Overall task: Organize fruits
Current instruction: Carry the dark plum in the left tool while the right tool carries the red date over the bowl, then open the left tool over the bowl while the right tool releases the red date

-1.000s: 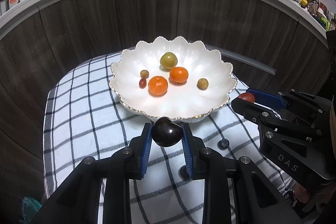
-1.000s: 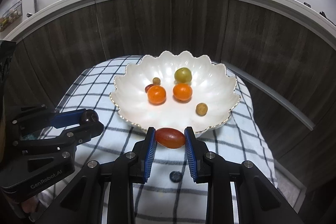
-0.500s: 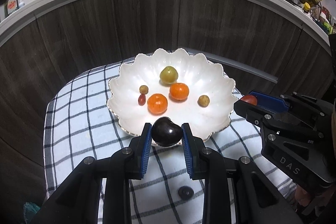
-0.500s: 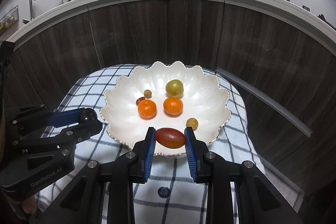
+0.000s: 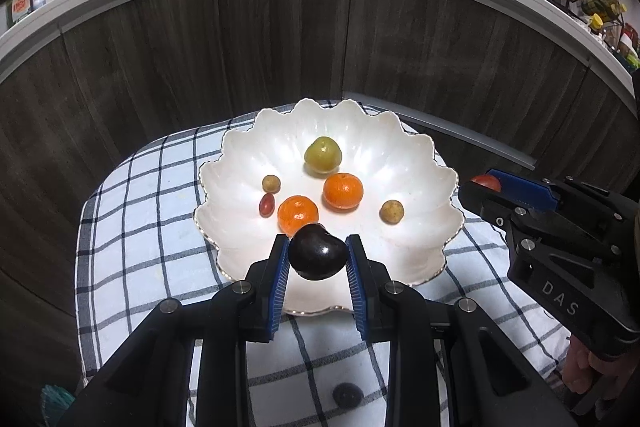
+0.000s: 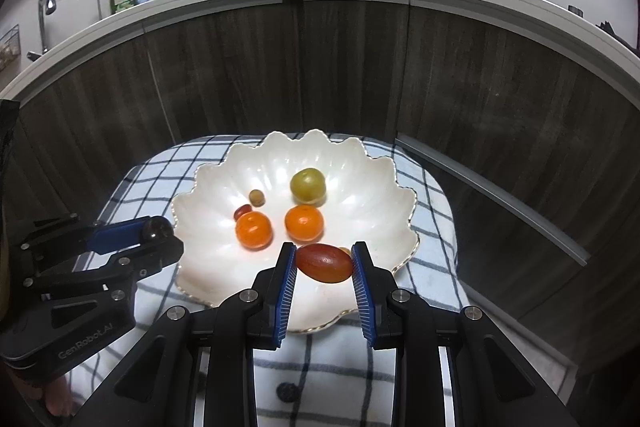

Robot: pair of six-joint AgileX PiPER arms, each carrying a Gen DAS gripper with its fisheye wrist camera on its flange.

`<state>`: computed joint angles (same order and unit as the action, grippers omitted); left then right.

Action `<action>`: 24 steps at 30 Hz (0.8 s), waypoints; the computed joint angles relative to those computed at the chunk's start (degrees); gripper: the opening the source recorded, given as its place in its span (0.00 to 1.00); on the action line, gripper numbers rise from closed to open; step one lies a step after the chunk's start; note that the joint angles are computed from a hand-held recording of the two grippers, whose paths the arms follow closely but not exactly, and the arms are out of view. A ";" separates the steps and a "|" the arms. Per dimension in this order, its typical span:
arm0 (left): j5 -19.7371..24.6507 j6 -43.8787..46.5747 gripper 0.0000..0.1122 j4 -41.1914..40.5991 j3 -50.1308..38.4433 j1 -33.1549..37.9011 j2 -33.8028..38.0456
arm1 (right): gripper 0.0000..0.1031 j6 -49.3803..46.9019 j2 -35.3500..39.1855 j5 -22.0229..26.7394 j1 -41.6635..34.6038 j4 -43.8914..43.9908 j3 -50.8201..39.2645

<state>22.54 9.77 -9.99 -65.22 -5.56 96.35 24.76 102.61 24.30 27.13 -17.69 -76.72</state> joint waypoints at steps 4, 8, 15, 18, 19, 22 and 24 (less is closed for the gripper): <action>0.33 -1.40 0.25 0.69 -1.74 -0.25 1.87 | 0.28 -1.20 1.68 0.33 -1.22 1.19 -1.69; 0.78 -2.39 0.25 0.72 -3.56 -0.24 3.95 | 0.28 -2.48 3.81 0.83 -2.27 2.09 -3.99; 2.02 -3.17 0.25 -0.01 -6.81 -0.20 7.54 | 0.28 -4.48 7.51 2.09 -3.98 3.40 -8.81; 2.71 -2.97 0.25 -0.71 -8.13 -0.24 8.94 | 0.28 -6.07 9.76 3.00 -4.87 4.65 -11.87; 2.86 -3.02 0.25 -0.70 -8.36 -0.31 9.24 | 0.28 -6.75 10.57 3.39 -5.19 5.32 -12.95; 3.34 -3.64 0.25 -0.15 -9.43 -0.70 10.65 | 0.28 -8.37 12.56 4.40 -5.81 6.87 -15.60; 3.57 -3.80 0.25 -0.25 -9.94 -0.74 11.57 | 0.28 -9.82 14.06 5.25 -6.14 8.25 -17.45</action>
